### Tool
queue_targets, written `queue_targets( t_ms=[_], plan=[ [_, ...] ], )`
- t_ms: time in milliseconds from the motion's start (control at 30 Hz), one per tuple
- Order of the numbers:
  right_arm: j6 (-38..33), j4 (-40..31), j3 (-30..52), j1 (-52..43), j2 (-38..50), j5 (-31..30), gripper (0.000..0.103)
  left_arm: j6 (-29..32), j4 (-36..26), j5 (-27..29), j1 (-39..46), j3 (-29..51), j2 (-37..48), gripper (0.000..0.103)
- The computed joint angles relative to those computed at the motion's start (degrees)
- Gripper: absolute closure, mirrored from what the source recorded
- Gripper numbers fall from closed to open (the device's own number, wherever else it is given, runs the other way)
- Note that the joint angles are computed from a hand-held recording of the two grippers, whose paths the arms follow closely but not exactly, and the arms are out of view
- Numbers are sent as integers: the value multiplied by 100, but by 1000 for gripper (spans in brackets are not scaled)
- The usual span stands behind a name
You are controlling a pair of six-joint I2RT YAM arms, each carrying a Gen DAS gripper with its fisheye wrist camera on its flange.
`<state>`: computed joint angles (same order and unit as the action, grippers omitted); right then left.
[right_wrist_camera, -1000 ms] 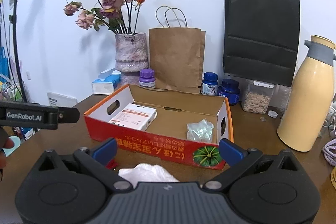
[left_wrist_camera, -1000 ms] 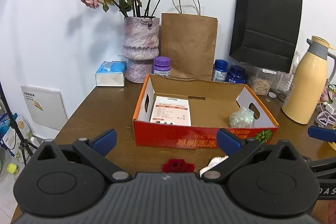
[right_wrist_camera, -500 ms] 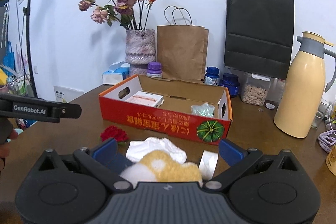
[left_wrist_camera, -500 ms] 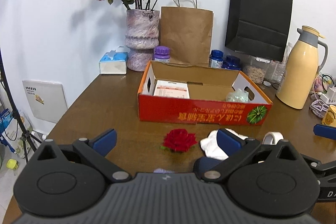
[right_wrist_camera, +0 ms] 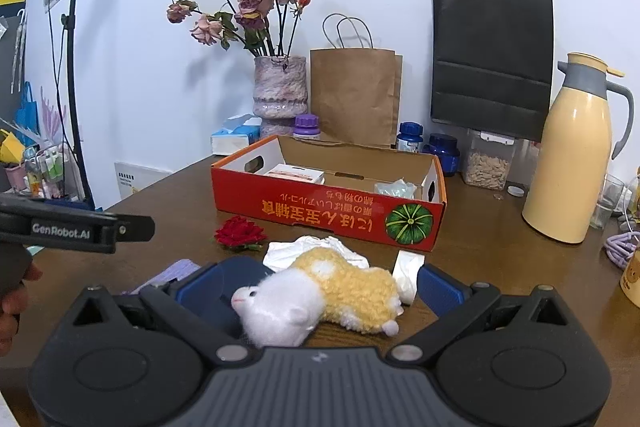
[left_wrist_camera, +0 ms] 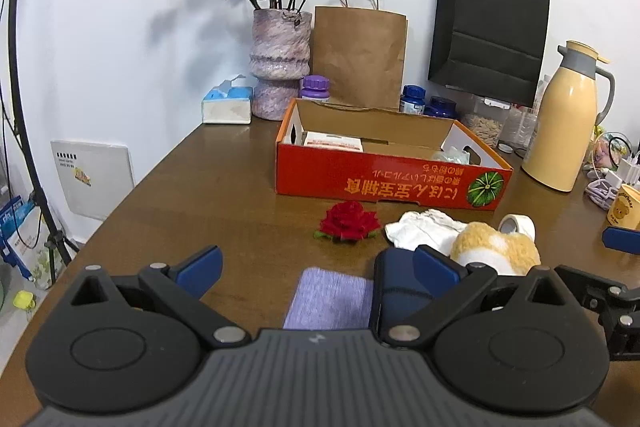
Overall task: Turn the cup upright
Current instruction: 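Close the right tool on the black braided cable while the left tool approaches the white cap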
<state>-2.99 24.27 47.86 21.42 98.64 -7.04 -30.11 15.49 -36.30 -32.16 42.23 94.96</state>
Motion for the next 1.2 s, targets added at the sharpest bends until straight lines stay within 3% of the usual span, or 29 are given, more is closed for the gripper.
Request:
queue_targets(
  t_ms=[767,1000,1200],
  plan=[
    [-36,487,-907,130,-15,-188,0,-672,206,-383,-415,-904,-335,0],
    [-127,256,-659,189,287,-177,0,-696,190,-234,-325,-1027,-349,0],
    [-582,-336,-126,193,580,-324,0,-679,198,-143,-265,-1096,-370,0]
  ],
)
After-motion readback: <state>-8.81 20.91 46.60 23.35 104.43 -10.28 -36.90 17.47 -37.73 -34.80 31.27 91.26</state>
